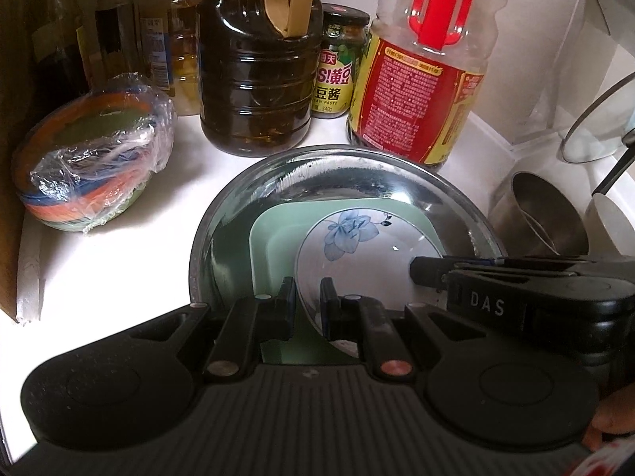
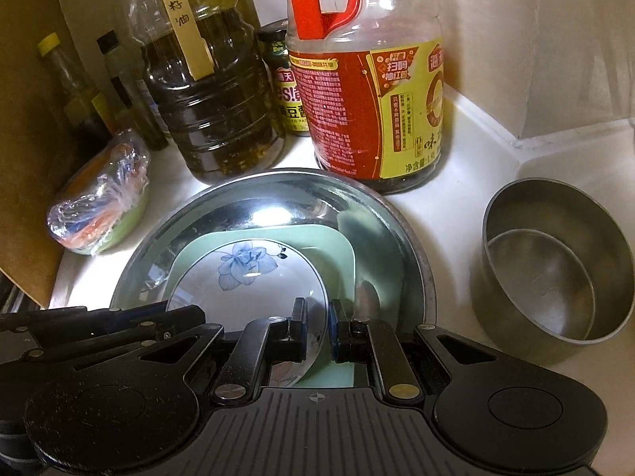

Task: Organize plates and bowls
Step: 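Carry the saucer with the left tool onto the green plate, then open the left tool and withdraw from the saucer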

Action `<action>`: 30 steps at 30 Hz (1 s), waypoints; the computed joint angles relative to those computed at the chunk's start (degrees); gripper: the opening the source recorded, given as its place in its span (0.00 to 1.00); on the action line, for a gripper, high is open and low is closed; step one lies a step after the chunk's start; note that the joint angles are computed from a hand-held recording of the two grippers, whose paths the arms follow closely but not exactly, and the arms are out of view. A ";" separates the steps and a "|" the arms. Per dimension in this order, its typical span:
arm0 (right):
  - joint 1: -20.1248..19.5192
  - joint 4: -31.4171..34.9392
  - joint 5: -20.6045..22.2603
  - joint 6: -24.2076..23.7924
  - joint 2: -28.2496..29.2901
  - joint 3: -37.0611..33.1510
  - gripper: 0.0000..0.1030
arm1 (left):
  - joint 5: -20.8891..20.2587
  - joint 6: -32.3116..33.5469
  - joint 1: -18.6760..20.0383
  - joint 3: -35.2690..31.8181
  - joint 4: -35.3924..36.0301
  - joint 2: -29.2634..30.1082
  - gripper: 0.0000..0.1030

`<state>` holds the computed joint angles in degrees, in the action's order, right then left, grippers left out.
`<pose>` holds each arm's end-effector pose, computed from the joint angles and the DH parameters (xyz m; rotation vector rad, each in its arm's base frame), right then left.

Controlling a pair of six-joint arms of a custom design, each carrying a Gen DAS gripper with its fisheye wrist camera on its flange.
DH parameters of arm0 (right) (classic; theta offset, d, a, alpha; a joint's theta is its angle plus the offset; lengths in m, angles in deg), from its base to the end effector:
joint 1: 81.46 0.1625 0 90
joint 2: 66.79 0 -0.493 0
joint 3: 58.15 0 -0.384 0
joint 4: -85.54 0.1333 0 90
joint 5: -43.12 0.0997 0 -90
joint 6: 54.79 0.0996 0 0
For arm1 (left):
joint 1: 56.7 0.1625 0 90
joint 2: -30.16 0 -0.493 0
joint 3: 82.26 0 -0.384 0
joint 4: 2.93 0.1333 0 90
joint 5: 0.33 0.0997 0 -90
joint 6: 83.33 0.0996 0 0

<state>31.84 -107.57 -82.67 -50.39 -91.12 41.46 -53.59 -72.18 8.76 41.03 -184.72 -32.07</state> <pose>0.3350 -0.5881 -0.0307 0.2162 -2.5338 0.8057 -0.0497 -0.5732 0.2450 0.5408 2.4134 -0.7675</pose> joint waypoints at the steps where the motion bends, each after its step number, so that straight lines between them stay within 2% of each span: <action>1: -0.03 -0.31 -0.04 -0.16 0.10 0.00 0.10 | -0.01 -0.14 0.06 -0.11 0.24 0.04 0.10; 6: 0.03 -2.77 0.13 -1.52 0.31 0.59 0.11 | -0.57 -1.40 0.36 -0.68 2.28 -0.20 0.11; 9: 0.27 -6.50 0.77 -2.07 -0.01 1.92 0.13 | 0.04 0.03 -0.27 0.27 -0.44 -0.50 0.11; 10: 0.46 -7.71 0.63 -2.24 -0.05 2.18 0.19 | 0.36 0.63 -0.61 0.65 -1.71 -0.60 0.11; 11: 0.63 -9.21 0.64 -2.48 -0.15 2.62 0.31 | 0.58 1.21 -0.94 1.02 -2.79 -0.79 0.11; 13: 0.87 -12.23 1.23 -2.70 -0.66 3.93 0.48 | 0.74 2.24 -1.58 1.64 -4.06 -1.40 0.11; 14: 1.06 -13.77 1.49 -2.88 -0.91 4.63 0.51 | 0.82 2.80 -1.95 1.95 -4.40 -1.79 0.12; 22: 2.97 -20.33 0.46 -1.24 -3.71 11.46 0.53 | 2.91 3.88 -5.69 6.28 -4.29 -5.23 0.14; 30: 5.82 -24.37 -1.95 0.81 -6.78 19.11 0.53 | 4.87 -2.38 -10.62 13.01 -1.10 -10.06 0.15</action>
<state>37.66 -131.94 -84.62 -49.58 -97.90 60.57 -48.72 -74.56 -1.86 54.04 -185.82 -42.13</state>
